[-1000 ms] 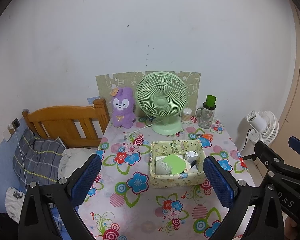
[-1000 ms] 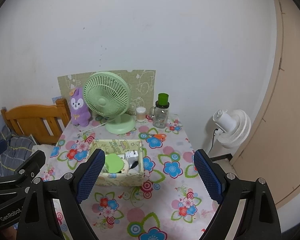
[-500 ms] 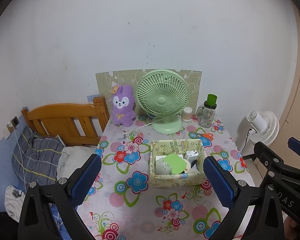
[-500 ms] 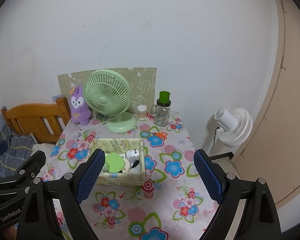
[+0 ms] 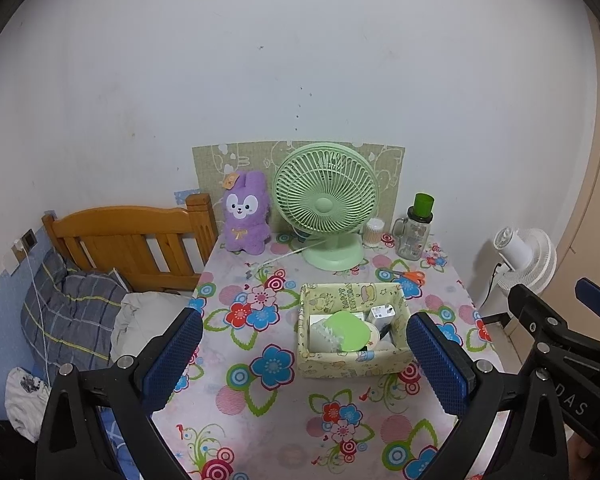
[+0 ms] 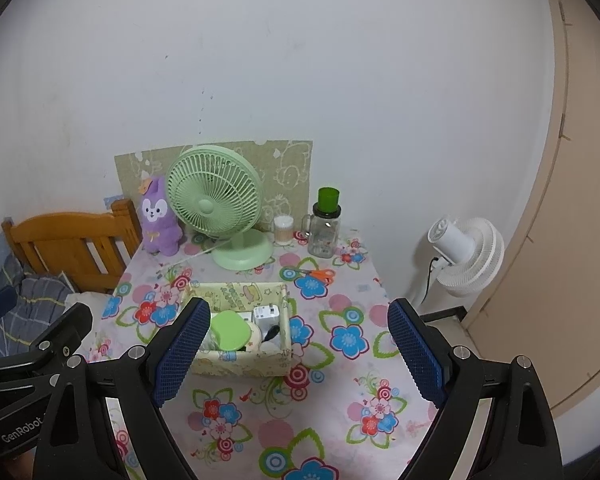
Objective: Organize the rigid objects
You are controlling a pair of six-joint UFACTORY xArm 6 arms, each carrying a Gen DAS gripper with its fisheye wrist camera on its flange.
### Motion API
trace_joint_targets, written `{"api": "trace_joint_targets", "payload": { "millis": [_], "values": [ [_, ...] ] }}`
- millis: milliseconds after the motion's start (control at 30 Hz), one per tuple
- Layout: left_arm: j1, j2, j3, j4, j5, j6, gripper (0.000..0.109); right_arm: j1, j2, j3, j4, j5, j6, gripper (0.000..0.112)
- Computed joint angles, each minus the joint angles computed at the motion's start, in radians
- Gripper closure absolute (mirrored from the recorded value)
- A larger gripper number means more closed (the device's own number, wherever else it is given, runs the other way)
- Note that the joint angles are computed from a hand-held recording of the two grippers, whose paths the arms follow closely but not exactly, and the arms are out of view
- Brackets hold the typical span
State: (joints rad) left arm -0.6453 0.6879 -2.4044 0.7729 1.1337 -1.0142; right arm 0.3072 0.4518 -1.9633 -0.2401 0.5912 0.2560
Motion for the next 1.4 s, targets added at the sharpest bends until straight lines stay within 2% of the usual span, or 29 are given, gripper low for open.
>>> {"api": "trace_joint_targets", "payload": {
  "millis": [467,633,933,1400],
  "values": [
    [-0.001,0.001,-0.006,0.004,0.004,0.001,0.006,-0.002,-0.012,0.013,0.001,-0.013,-0.002,0.020],
    [-0.009,0.034,-0.071,0.010,0.031,0.013,0.006,-0.004,-0.013,0.010,0.007,-0.016,-0.009,0.020],
    [-0.014,0.038,-0.088,0.019,0.038,0.010,0.006,-0.004,-0.020,0.017,0.008,-0.028,-0.010,0.020],
    [-0.016,0.029,-0.078,0.021,0.038,0.005,0.006,-0.005,-0.025,0.023,0.011,-0.030,-0.012,0.020]
  ]
}}
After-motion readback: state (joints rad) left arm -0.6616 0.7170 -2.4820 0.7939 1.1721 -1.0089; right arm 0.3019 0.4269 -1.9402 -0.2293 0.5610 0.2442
